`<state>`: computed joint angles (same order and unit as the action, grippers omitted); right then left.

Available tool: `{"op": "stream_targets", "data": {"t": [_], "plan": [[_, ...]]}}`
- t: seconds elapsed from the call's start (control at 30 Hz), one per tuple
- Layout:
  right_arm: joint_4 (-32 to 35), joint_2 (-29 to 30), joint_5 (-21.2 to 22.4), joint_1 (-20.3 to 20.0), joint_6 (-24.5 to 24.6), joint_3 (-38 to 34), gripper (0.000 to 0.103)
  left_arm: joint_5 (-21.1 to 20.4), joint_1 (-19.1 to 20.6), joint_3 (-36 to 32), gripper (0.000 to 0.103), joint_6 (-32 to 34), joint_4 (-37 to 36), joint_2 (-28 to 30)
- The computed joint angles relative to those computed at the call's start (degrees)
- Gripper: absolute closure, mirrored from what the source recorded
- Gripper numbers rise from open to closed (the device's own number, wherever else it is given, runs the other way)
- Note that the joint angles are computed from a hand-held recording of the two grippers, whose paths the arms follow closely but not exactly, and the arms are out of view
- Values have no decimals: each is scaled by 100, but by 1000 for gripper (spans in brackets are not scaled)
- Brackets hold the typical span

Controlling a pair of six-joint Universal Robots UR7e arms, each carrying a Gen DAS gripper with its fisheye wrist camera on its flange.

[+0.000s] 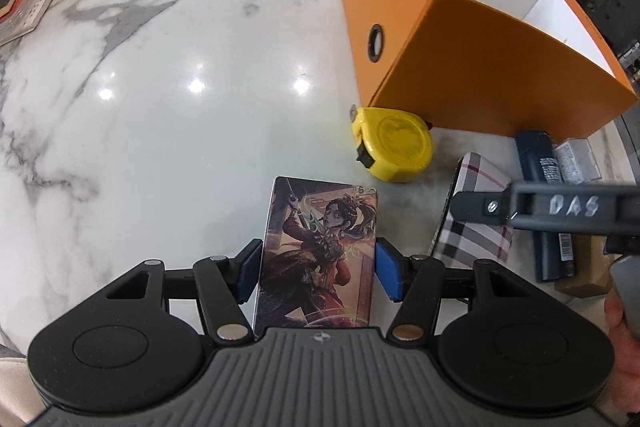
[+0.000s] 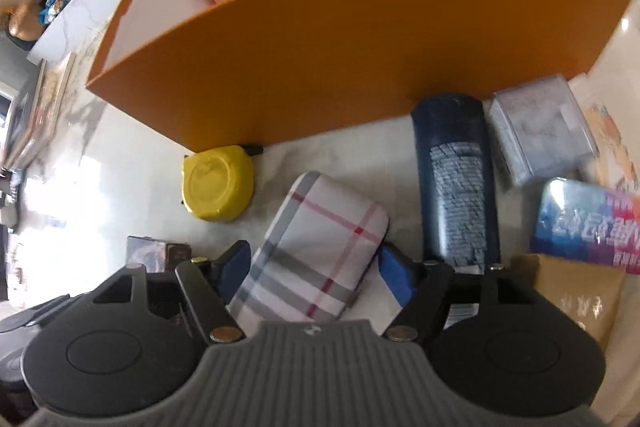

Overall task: Organize rigid objects
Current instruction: 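Close the right gripper on the plaid glasses case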

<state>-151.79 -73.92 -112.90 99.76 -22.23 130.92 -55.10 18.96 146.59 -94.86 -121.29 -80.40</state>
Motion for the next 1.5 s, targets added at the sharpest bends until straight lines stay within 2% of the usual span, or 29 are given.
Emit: {"op": "stream_targets", "data": {"t": [0.13,0.2,0.33,0.43,0.6,0.77,0.9,0.93,1.0,1.07,1.1,1.17,1.27,1.33,1.4,1.43,1.47,1.5], "plan": [[-594,222,-412,292,-703,216,28,9,19,-130,36,45,314,95],[-791,256,-456,314,-849,282,28,-1,31,-206,35,101,438,187],[-1120,358,-526,342,-1286,374,21,-60,83,-485,34,379,794,578],[-1496,463,-631,410,-1685,499,23,-48,32,-599,33,552,962,745],[-1270,282,-519,318,-1938,490,31,-86,11,-530,37,535,807,702],[-906,26,-267,102,-2198,433,34,-116,12,-447,37,29,870,509],[-790,-73,-212,52,-3105,445,33,-124,-5,-404,37,-120,837,420],[-709,-79,-234,62,-3201,420,32,-124,-1,-410,37,-122,842,427],[-469,-79,-244,64,-3008,321,30,-125,-7,-404,37,-131,845,419],[-153,-118,-128,-41,-2664,247,18,-124,-8,-388,37,-174,829,397],[-78,-124,-97,-65,-2579,238,17,-123,-17,-359,37,-227,806,358],[-356,-63,-224,-11,-2738,352,16,-117,-53,-304,37,-346,770,283],[-1202,96,-452,95,-3197,674,12,-110,-70,-299,37,-431,783,279],[-1440,123,-363,80,-3257,788,12,-99,-43,-336,37,-375,817,337],[-1493,147,-361,95,-3225,805,12,-98,-40,-364,37,-343,835,394],[-1490,130,-339,84,-3240,808,18,-99,-43,-364,37,-340,835,397],[-1530,92,-289,58,-3282,827,30,-94,-39,-357,37,-342,823,390],[-1547,37,-238,35,-3304,827,35,-92,-40,-355,37,-352,818,389]]}}
